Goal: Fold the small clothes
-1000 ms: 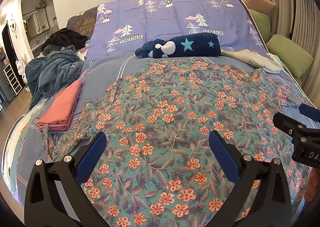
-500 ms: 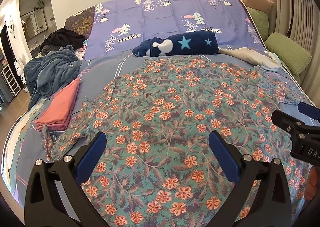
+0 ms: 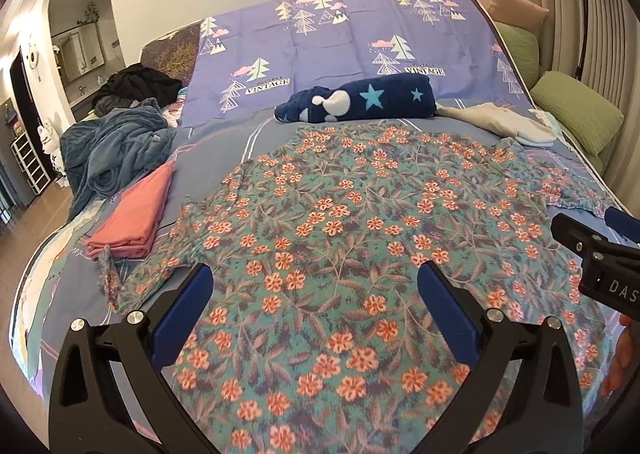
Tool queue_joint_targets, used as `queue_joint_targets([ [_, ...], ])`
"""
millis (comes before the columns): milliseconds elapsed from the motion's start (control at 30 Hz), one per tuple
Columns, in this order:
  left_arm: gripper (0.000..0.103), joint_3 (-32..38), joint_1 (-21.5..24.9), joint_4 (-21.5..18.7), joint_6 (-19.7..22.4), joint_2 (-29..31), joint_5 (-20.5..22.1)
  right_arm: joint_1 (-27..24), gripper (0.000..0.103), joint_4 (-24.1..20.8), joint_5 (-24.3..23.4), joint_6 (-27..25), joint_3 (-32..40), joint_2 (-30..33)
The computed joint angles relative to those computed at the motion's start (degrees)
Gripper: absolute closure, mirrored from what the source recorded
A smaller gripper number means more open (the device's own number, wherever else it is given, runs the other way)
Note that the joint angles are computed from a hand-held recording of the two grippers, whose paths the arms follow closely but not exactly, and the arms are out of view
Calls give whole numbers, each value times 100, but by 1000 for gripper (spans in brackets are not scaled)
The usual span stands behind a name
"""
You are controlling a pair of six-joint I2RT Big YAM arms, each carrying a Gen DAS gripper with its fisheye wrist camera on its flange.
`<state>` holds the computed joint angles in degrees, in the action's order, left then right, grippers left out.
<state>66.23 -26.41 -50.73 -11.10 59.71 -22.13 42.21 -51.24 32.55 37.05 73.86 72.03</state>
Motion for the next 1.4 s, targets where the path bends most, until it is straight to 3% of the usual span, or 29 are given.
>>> queue_joint_targets([
  [233,1,-119,-92,-357,-287,-396,-232,166,2,68,50,-4,-146,-275],
  [467,1,-238,-64,-254,-282,-617,-358,295,2,103,58,-116,-151,-324],
  [1067,1,-253,307,-10,-180,-373,484,240,2,-98,109,-165,59,-88],
  [1400,1,-161,561,33,-122,-64,749,42,2,-86,-209,-241,266,299],
])
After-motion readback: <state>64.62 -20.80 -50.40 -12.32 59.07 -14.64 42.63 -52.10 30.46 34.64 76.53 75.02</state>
